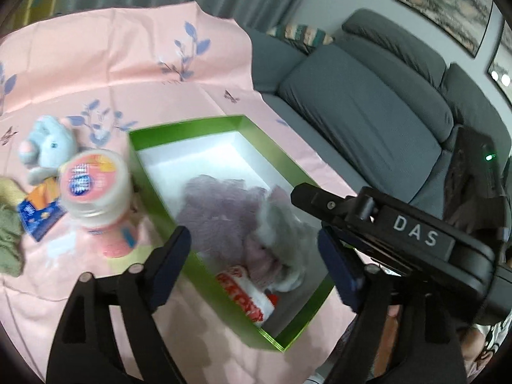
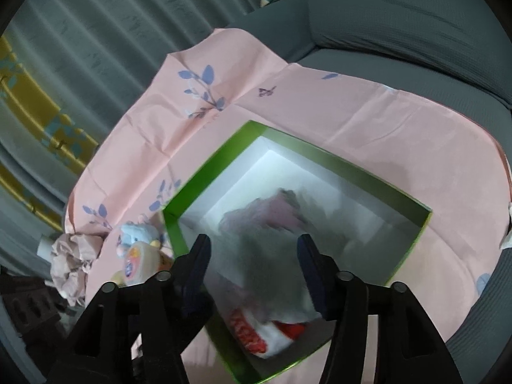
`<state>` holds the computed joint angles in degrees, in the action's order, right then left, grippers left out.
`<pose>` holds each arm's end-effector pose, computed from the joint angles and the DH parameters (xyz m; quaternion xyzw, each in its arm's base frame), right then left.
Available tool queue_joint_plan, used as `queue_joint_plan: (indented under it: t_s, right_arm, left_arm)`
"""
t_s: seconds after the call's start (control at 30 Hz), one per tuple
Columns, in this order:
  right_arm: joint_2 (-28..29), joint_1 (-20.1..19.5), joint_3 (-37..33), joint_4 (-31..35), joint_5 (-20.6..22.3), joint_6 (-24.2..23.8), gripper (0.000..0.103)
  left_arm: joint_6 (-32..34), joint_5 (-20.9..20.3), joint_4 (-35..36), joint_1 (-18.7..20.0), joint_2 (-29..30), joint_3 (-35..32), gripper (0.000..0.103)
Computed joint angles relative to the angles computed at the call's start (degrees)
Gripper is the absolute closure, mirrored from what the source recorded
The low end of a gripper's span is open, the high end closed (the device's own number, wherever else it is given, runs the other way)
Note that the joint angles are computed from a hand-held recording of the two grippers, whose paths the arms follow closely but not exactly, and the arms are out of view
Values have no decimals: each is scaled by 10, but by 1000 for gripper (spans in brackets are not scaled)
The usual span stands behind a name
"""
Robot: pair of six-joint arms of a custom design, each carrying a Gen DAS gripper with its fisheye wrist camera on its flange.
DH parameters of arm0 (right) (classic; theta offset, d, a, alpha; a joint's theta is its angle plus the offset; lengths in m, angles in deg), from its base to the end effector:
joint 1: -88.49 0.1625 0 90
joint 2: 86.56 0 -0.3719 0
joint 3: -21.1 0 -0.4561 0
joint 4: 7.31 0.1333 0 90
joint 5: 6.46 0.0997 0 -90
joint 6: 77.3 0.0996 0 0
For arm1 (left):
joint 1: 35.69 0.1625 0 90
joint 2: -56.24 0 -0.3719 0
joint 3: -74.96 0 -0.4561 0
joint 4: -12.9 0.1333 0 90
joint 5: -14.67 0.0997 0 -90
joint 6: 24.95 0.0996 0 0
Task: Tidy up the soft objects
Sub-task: 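Return the right tool to the blue tissue pack on the sheet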
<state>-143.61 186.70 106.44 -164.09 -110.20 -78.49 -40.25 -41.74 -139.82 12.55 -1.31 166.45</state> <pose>0.2145 -0.7189 0.2447 0.0375 -0.9374 0.3335 0.0927 -0.3292 -0.6516 0.1970 0.1423 0.9191 -0.3427 0.1323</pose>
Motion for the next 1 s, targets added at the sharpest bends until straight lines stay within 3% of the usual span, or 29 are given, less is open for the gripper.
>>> queue_joint_plan:
  t_s: [0.17,0.37,0.57,0.67,0.8,1.0]
  right_arm:
    - [1,18,6,-20,-6,-28,23]
    - [4,34,10,-23,-3,-38,20]
    - [14,56,9,-19,-11,-68,19]
    - [18,68,11,-19,-14,-87,19]
    - [26,80,12,-19,-12,-105,19]
    - [37,88,6,16,25,-117,19]
  left_arm:
    - [-23,28,-9,-6,-54,48,5]
    - [-95,122,19,-8,-132,112,1]
    - [-217,212,108,-11,-227,176,1]
    - [-301,262,205,-17,-272,200,1]
    - [-342,282,243,-17,-323,241,1]
    - [-395,295,257,0,-363,276,2]
